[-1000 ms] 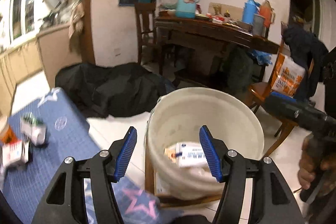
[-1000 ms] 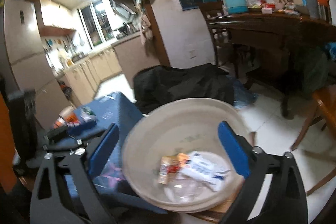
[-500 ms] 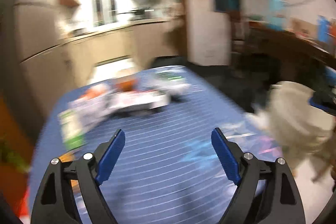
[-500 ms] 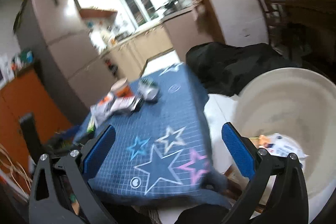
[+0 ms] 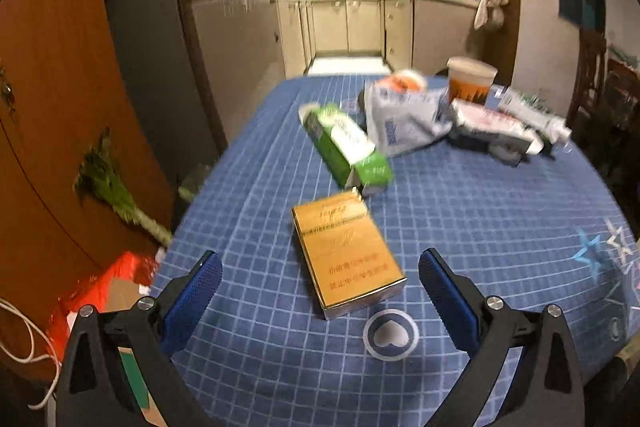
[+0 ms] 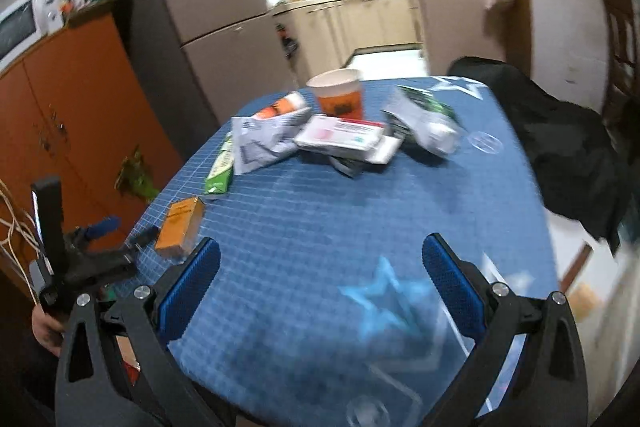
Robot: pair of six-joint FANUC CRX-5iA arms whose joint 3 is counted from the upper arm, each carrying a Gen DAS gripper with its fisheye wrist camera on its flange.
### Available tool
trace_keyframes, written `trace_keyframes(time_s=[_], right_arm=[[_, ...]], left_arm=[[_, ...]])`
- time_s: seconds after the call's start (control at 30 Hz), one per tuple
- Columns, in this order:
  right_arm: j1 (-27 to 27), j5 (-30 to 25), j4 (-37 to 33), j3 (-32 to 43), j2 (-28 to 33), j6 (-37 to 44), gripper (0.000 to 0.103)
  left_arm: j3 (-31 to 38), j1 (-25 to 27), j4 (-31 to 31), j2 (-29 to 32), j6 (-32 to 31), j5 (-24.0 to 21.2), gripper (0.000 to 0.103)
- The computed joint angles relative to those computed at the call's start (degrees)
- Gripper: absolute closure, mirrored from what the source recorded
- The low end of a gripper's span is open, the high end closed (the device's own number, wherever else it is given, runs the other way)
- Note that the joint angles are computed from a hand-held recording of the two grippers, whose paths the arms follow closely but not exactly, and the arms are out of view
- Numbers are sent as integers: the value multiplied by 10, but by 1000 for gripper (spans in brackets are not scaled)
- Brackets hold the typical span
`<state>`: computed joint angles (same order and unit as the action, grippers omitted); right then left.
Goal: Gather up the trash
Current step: 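Grasp the gold cigarette pack with the left tool while the right tool grasps the green toothpaste box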
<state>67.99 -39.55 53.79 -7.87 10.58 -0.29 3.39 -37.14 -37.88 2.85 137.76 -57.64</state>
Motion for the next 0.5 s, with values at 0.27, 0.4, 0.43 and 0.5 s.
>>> trace_keyframes(time_s=[0.27, 0.4, 0.43, 0.5], right_arm=[[-24, -26, -216, 256, 149, 349, 15], [-34, -69, -295, 374, 218, 466, 34], [-37, -91, -321, 417, 241, 501, 39], [-40, -118, -350, 476, 275, 544, 40]], left_arm=[[-1, 46, 71, 34, -41, 46, 4], [-22, 78, 128, 35, -71, 72, 8], [-29, 82, 132, 30, -69, 81, 10], [-34, 89, 133, 25, -65, 86, 10]])
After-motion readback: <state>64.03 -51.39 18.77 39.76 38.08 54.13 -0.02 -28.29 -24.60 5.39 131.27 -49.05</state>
